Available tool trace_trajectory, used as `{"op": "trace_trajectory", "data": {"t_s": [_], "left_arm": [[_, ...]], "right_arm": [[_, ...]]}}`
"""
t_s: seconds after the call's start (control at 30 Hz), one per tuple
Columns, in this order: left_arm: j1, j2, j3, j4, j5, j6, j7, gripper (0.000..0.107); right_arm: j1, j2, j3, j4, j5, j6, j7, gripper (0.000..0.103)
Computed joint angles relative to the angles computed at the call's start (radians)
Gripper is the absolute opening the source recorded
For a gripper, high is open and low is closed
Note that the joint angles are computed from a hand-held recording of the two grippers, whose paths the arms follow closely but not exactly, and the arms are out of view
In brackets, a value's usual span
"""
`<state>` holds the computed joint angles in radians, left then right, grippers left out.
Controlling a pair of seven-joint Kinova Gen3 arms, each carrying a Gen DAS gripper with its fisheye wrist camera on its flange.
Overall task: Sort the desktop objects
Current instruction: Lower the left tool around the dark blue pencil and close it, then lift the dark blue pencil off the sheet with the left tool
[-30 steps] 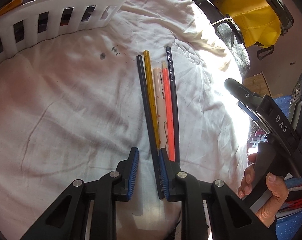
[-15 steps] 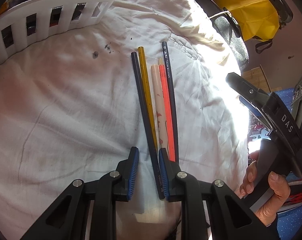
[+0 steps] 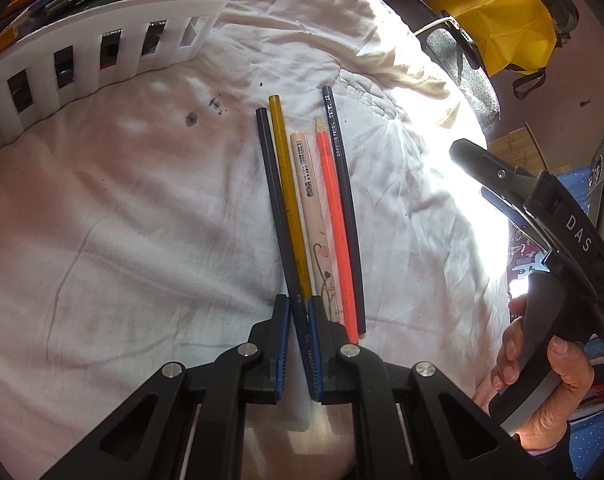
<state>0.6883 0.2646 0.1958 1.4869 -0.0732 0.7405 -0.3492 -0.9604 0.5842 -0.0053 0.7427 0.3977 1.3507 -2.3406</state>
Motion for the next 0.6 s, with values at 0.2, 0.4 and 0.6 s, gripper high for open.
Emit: {"op": "trace_trajectory", "data": {"t_s": [0.2, 0.4, 0.6], "left_arm": [[0.085, 0.036, -0.022, -0.103, -0.147, 0.136, 0.040, 0.009], [0.115, 0.025, -0.041, -0.101, -0.203, 0.150, 0.121, 0.008], [0.166, 0.031, -0.052, -0.143, -0.334, 0.267, 0.256, 0.007]], "right_arm": [[0.009, -0.009, -0.005, 0.017, -0.012, -0.018, -0.011, 0.103], [0.044, -0.041, -0.031, 0.074, -0.056, -0.089, -0.023, 0.103], [0.125, -0.094, -0.090, 0.182, -0.169, -0.249, 0.002, 0.099]]}}
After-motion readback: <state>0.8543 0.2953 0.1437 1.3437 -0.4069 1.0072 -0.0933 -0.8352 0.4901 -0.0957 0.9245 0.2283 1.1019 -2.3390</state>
